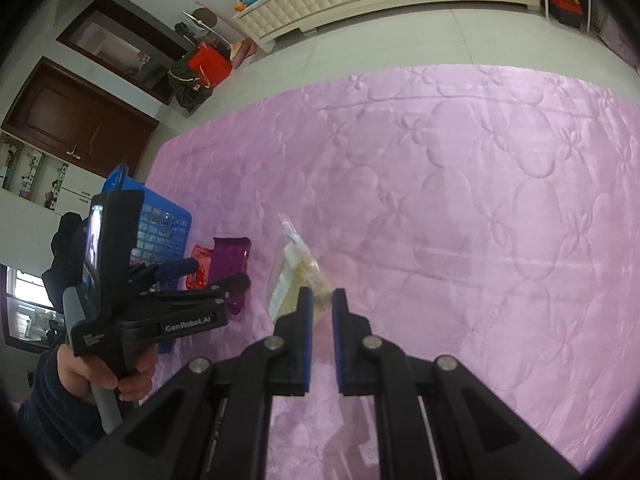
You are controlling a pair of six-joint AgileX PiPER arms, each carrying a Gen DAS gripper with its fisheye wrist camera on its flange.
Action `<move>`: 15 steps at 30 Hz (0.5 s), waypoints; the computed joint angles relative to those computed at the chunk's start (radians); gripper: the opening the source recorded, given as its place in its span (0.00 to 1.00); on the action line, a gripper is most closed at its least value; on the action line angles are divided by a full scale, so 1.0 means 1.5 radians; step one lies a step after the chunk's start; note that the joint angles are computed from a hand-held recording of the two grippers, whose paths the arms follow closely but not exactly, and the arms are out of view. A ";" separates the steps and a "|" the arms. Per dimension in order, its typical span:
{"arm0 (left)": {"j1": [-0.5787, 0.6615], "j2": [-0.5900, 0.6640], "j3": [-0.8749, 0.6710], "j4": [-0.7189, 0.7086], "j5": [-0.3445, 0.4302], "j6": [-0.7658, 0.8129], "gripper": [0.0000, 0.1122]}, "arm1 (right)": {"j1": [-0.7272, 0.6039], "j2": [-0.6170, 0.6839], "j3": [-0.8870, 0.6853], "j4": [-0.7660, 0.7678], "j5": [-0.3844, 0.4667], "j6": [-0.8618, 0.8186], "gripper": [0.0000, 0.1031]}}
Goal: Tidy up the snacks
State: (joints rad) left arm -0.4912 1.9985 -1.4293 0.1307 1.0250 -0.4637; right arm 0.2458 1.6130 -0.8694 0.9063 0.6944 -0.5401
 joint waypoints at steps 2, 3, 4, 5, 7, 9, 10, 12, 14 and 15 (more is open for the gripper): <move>-0.004 -0.003 0.007 0.005 -0.001 0.006 0.69 | -0.006 -0.009 0.009 -0.001 0.002 -0.001 0.12; -0.013 -0.005 0.011 0.022 0.003 -0.004 0.63 | -0.007 -0.014 0.013 -0.003 0.002 0.002 0.12; -0.018 -0.011 0.017 0.033 0.001 -0.015 0.51 | -0.010 -0.021 0.021 0.001 0.003 0.001 0.12; -0.021 -0.015 0.019 0.037 0.002 -0.021 0.46 | -0.014 -0.025 0.027 0.010 0.004 -0.003 0.12; -0.010 -0.044 0.044 -0.001 -0.008 0.000 0.40 | -0.013 -0.031 0.035 0.010 0.005 0.005 0.12; 0.012 -0.073 0.071 -0.045 -0.016 0.030 0.40 | -0.005 -0.044 0.042 -0.001 0.002 0.025 0.12; 0.009 -0.087 0.084 -0.042 -0.020 0.027 0.40 | -0.004 -0.052 0.043 -0.010 0.003 0.036 0.12; -0.001 -0.115 0.109 -0.031 -0.030 0.030 0.40 | 0.002 -0.070 0.048 -0.030 0.001 0.060 0.12; -0.007 -0.155 0.136 -0.035 -0.033 0.041 0.40 | 0.008 -0.101 0.051 -0.058 0.006 0.095 0.12; -0.008 -0.174 0.146 -0.040 -0.033 0.046 0.40 | 0.011 -0.122 0.053 -0.073 0.012 0.117 0.12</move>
